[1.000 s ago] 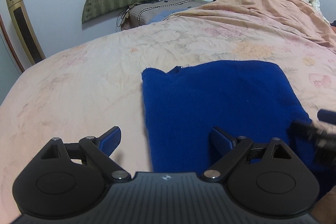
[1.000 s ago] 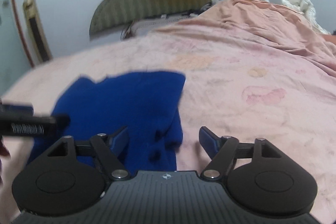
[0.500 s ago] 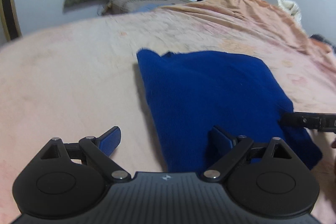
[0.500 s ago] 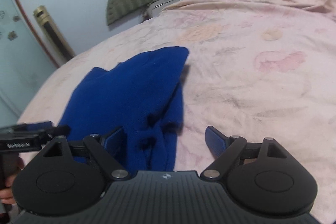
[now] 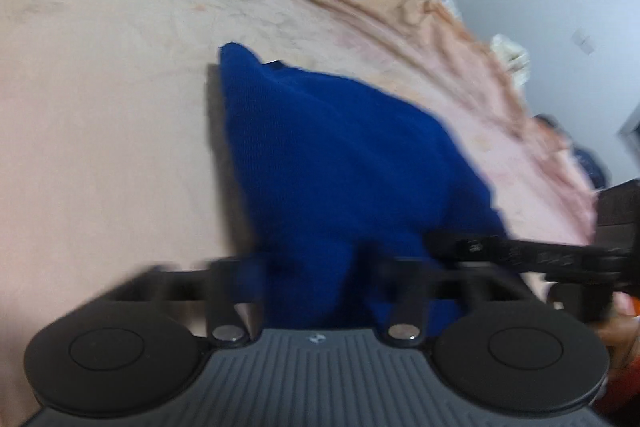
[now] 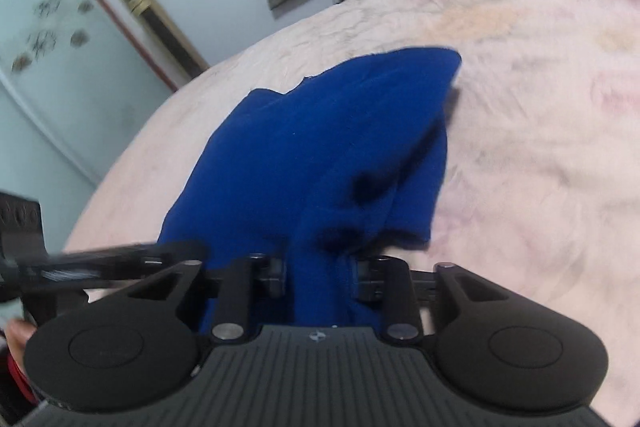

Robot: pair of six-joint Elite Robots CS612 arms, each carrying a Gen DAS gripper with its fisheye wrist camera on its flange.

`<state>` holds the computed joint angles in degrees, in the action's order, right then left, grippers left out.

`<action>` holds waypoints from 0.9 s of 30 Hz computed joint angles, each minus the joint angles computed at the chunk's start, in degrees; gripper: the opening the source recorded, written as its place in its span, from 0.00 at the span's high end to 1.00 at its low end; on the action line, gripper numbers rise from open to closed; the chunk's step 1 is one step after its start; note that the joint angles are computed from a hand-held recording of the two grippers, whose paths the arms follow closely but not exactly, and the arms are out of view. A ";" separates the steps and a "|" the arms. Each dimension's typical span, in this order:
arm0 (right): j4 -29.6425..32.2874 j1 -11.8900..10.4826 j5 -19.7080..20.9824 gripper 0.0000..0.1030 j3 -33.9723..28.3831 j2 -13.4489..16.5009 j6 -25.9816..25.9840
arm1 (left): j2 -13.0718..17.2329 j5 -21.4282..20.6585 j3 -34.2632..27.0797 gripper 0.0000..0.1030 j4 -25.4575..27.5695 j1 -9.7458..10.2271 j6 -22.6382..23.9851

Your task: Fold small clothes

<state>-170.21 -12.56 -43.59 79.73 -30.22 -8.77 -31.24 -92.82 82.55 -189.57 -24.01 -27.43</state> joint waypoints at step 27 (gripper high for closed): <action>-23.42 5.45 -30.77 0.23 14.76 -6.04 -1.68 | -6.87 23.73 11.20 0.20 -0.12 -5.60 3.07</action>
